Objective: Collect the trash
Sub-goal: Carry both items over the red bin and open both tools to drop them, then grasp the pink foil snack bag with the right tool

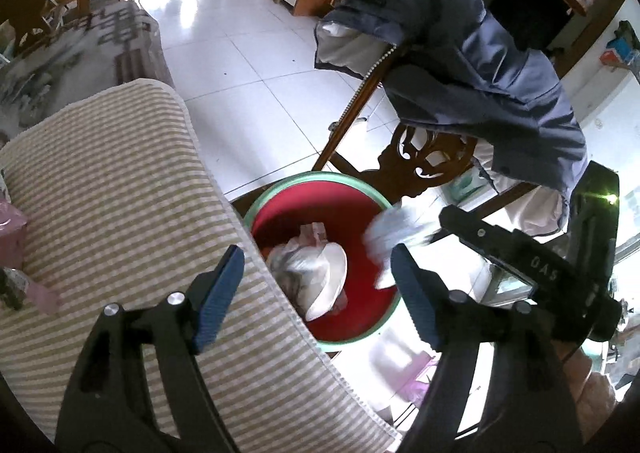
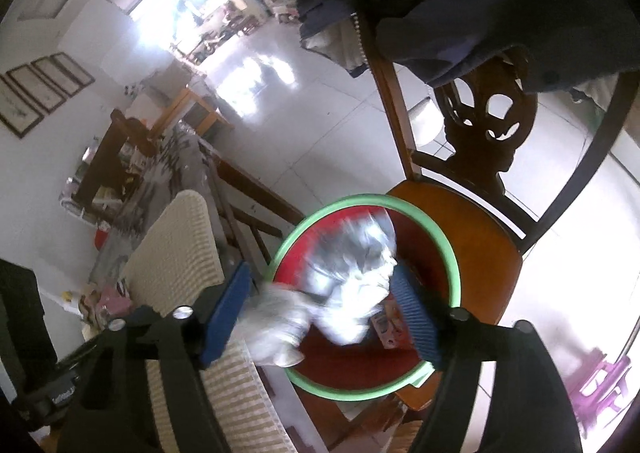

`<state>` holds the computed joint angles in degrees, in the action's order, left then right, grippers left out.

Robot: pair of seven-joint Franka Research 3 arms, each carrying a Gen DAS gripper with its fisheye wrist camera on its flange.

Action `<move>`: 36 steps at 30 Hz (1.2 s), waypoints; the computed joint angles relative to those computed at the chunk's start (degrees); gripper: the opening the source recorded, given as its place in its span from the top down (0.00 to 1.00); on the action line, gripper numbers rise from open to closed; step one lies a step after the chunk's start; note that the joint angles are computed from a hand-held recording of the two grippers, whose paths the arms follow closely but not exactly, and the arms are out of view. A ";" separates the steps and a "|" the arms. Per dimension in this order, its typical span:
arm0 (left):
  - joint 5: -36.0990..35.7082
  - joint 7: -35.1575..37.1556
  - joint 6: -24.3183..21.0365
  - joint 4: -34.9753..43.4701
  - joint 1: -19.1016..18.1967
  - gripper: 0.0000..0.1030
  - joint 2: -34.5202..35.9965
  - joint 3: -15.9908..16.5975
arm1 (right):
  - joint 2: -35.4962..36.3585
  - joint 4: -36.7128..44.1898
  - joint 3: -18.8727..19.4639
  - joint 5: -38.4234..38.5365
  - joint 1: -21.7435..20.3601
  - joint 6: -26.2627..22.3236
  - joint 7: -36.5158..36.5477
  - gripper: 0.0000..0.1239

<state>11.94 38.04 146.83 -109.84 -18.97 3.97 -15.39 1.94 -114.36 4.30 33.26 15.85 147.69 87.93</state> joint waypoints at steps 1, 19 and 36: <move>0.83 -0.75 -0.10 -0.67 0.02 0.29 -0.74 0.19 | 0.03 0.04 0.01 -0.11 0.03 -0.11 0.32 0.39; 6.31 -15.45 -3.72 -26.37 5.48 0.29 -28.35 1.13 | 2.62 4.35 4.34 -3.49 6.64 -2.28 2.11 0.39; -0.15 -13.07 -15.77 -49.24 5.86 0.29 -62.87 5.95 | 28.23 36.64 9.37 -6.55 21.42 -11.27 11.45 0.38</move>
<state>11.79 24.97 131.06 -159.08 -13.10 -58.90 -9.44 30.17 -77.71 13.67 26.71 37.27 136.42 99.38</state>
